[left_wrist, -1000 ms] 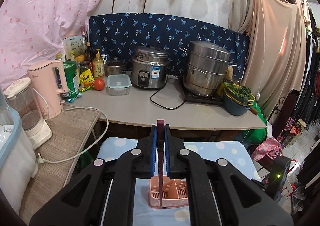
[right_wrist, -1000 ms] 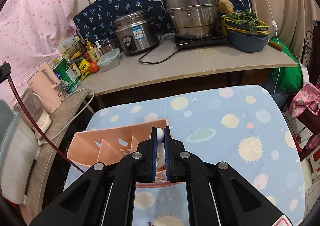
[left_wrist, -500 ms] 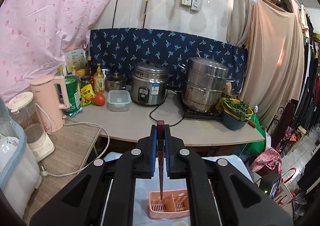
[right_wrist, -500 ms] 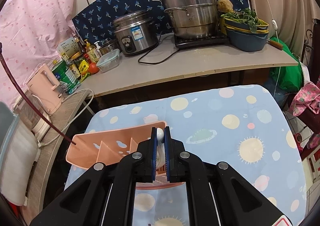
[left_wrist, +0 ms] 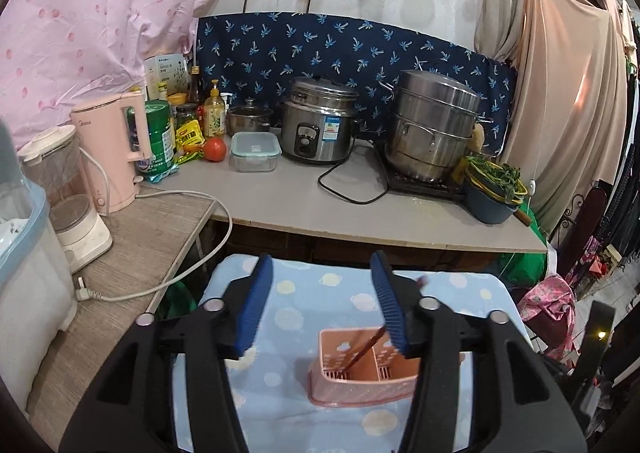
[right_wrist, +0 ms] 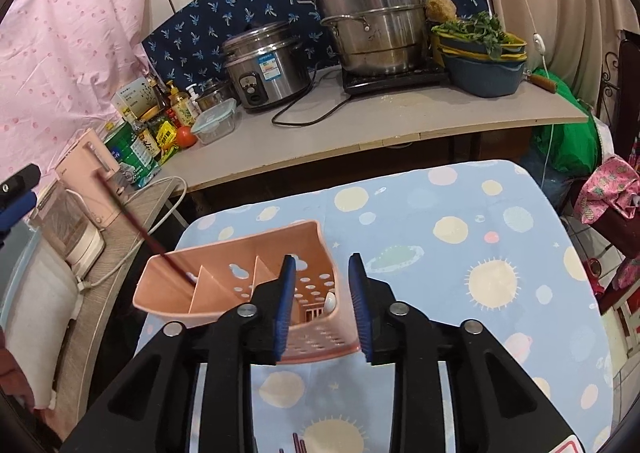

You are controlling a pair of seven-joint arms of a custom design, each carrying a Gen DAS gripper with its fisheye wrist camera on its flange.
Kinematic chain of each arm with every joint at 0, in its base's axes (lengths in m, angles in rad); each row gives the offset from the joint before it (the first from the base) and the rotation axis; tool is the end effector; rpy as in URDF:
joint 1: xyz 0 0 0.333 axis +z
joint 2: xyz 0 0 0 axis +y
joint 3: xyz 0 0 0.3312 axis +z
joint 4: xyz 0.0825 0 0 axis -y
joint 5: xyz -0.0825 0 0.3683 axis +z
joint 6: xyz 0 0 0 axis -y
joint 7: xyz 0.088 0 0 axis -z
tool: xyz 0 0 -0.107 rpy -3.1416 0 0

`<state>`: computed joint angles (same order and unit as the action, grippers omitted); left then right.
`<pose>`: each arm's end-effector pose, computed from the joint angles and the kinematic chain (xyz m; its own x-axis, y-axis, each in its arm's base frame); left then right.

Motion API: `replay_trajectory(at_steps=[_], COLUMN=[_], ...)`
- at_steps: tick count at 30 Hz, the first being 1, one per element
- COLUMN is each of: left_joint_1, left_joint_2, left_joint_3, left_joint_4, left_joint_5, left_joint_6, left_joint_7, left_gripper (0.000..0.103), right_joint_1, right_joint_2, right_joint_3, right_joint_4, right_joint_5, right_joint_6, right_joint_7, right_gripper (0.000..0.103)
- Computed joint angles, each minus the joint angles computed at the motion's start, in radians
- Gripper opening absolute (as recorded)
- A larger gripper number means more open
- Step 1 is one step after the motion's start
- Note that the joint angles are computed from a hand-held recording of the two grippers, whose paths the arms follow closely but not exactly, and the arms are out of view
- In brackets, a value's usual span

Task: Organize utensils
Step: 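Open both grippers and withdraw them from the pink basket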

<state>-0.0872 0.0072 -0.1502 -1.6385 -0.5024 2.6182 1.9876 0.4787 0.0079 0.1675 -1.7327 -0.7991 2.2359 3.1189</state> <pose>0.5820 -0.1291 0.7280 -0.4146 -0.8978 0.1488 -0.5140 0.0961 -0.8524 0.4856 0.3390 0.6392 -0.3993 -0.8744 -0.2758 -0.5263 0.4649 -0.7120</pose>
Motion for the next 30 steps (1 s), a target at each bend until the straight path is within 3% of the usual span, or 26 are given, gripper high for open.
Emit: replay_trajectory(at_steps=[8, 20, 30], left_joint_1=[0.015, 0.040, 0.094], left_joint_2=[-0.178, -0.459, -0.568], left_joint_3=[0.027, 0.066, 0.063], left_joint_4=[-0.250, -0.637, -0.807], left_joint_5=[-0.080, -0.096, -0.039], left_joint_6=[-0.017, -0.091, -0.143], left_joint_7=[0.098, 0.190, 0.196], left_gripper=[0.064, 0.065, 0.065], right_joint_1=[0.031, 0.141, 0.221], right_joint_2=[-0.135, -0.207, -0.206], right_joint_3=[0.059, 0.176, 0.192], right_joint_4=[-0.153, -0.265, -0.354], right_joint_5=[0.010, 0.101, 0.200], right_joint_6=[-0.014, -0.173, -0.148], right_joint_7=[0.097, 0.141, 0.220], right_gripper=[0.037, 0.037, 0.037])
